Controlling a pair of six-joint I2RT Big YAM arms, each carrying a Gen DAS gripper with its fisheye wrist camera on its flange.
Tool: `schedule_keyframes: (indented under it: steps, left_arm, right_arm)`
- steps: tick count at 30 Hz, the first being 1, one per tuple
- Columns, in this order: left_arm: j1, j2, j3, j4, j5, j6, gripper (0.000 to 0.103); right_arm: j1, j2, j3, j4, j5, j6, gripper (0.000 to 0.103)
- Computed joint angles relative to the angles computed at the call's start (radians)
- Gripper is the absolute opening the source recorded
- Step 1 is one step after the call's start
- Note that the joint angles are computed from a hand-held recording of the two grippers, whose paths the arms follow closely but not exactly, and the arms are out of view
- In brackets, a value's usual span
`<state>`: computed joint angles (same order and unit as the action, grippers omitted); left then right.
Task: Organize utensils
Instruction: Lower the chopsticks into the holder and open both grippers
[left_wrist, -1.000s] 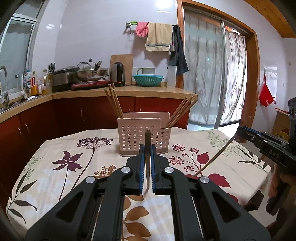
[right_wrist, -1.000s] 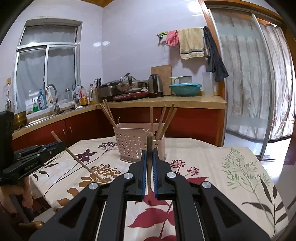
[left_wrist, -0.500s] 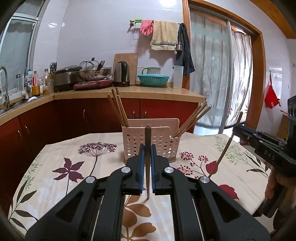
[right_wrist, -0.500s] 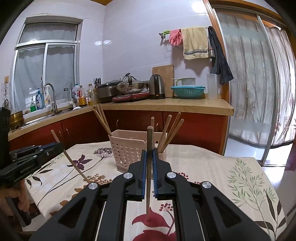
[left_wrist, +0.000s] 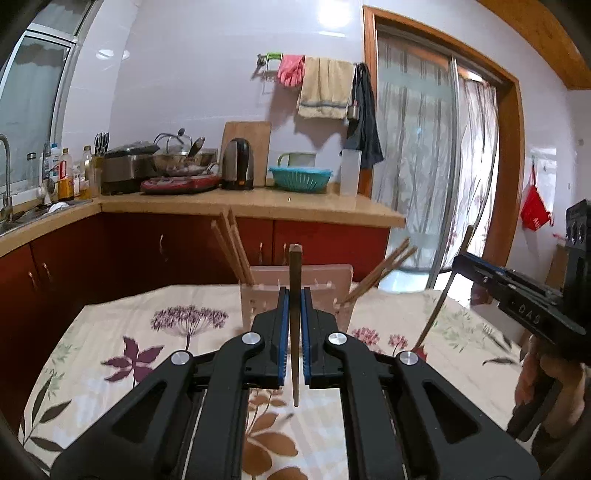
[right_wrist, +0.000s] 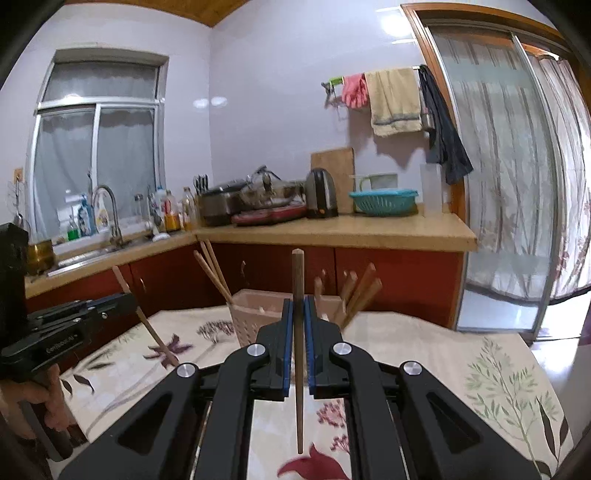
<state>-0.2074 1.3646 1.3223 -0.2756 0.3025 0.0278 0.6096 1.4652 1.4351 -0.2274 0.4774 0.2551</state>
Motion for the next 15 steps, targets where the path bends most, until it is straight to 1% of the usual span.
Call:
schedule_keyframes:
  steps: [3,7,9,15]
  left_arm:
    - [0.004,0.007,0.032,0.014,0.013,-0.006,0.007]
    - [0.008,0.038,0.105,0.032,0.024,-0.011,0.007]
    - [0.005,0.059,0.146,0.050,0.019,-0.013,0.007]
    - [-0.008,0.123,0.247,0.106,-0.001,-0.010,0.007]
  right_arm:
    - [-0.008,0.010,0.033,0.033,-0.022,-0.027,0.007]
    - [-0.024,0.037,0.090,0.073,-0.064,-0.052,0.007]
    - [-0.033,0.060,0.130,0.098,-0.071,-0.087,0.007]
    - [-0.071,0.116,0.222,0.157,-0.103,-0.128,0.007]
